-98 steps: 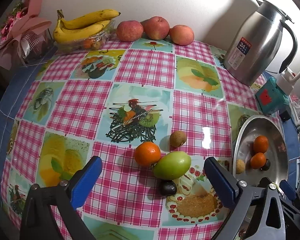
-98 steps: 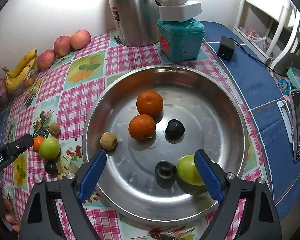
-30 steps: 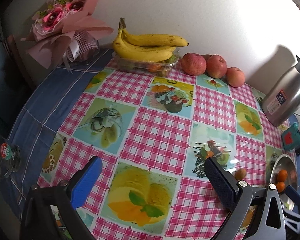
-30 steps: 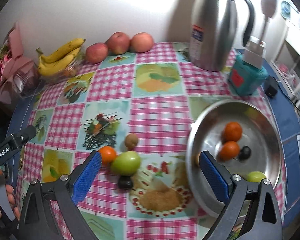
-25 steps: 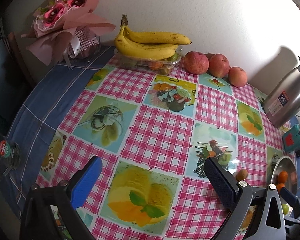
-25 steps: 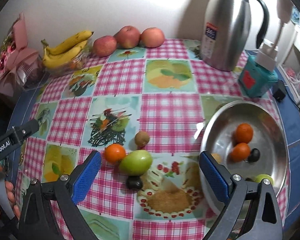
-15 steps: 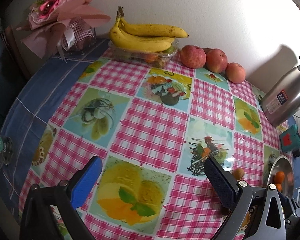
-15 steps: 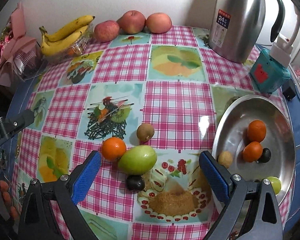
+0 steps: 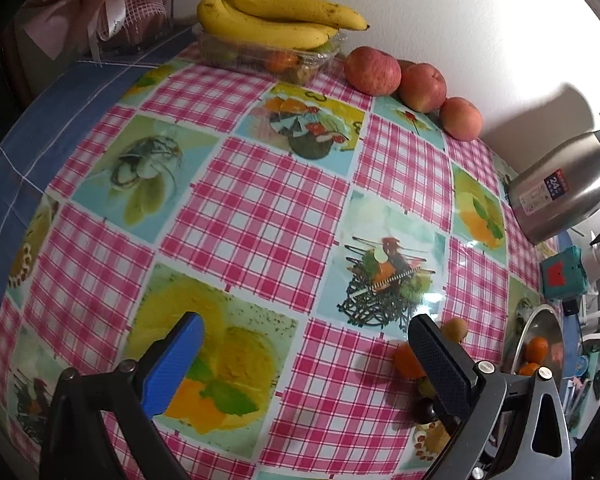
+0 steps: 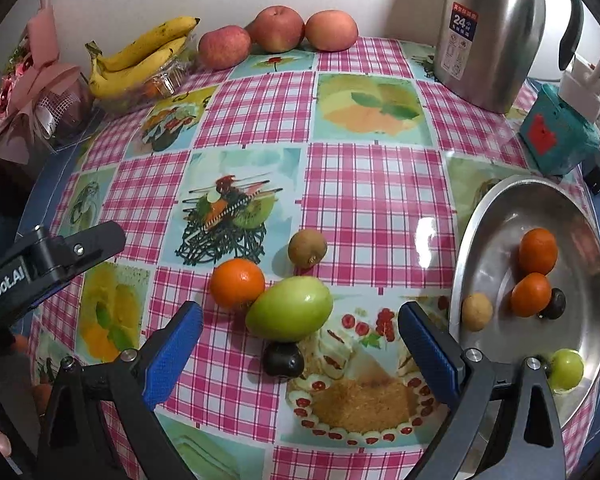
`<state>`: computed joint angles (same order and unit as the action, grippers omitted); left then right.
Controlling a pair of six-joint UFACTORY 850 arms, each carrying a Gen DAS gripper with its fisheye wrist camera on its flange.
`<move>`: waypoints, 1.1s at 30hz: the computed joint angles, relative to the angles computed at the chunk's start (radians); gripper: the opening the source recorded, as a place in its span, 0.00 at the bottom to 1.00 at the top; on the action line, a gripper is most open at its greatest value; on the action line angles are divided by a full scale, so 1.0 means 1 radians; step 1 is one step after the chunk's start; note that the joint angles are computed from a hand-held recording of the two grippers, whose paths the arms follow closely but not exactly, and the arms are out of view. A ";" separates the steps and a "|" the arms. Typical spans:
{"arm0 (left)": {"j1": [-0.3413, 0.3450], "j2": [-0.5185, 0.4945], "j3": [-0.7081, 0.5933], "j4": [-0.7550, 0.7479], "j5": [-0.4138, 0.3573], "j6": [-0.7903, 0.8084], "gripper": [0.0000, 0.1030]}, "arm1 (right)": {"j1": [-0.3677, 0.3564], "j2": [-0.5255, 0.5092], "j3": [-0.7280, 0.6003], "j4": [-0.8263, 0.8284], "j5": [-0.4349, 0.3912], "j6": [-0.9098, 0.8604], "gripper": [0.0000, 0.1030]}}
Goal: Organize fruits
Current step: 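Move both open grippers over the remaining pear, orange and plum, then grasp the black plum beside the green pear with the right gripper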
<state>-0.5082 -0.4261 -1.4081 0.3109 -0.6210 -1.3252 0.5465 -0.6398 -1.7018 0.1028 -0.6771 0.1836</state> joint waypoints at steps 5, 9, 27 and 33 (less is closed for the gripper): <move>0.004 -0.016 -0.011 -0.086 -0.004 0.073 1.00 | 0.005 -0.007 -0.005 0.024 -0.019 -0.034 0.95; -0.004 -0.035 -0.031 -0.104 -0.046 0.111 1.00 | 0.020 -0.006 -0.002 -0.027 -0.028 -0.014 0.95; -0.015 -0.046 -0.041 -0.123 -0.073 0.143 0.99 | 0.033 -0.019 0.002 -0.020 -0.071 -0.026 0.62; -0.016 -0.051 -0.047 -0.136 -0.069 0.154 0.99 | 0.034 -0.035 -0.008 -0.002 -0.095 -0.046 0.51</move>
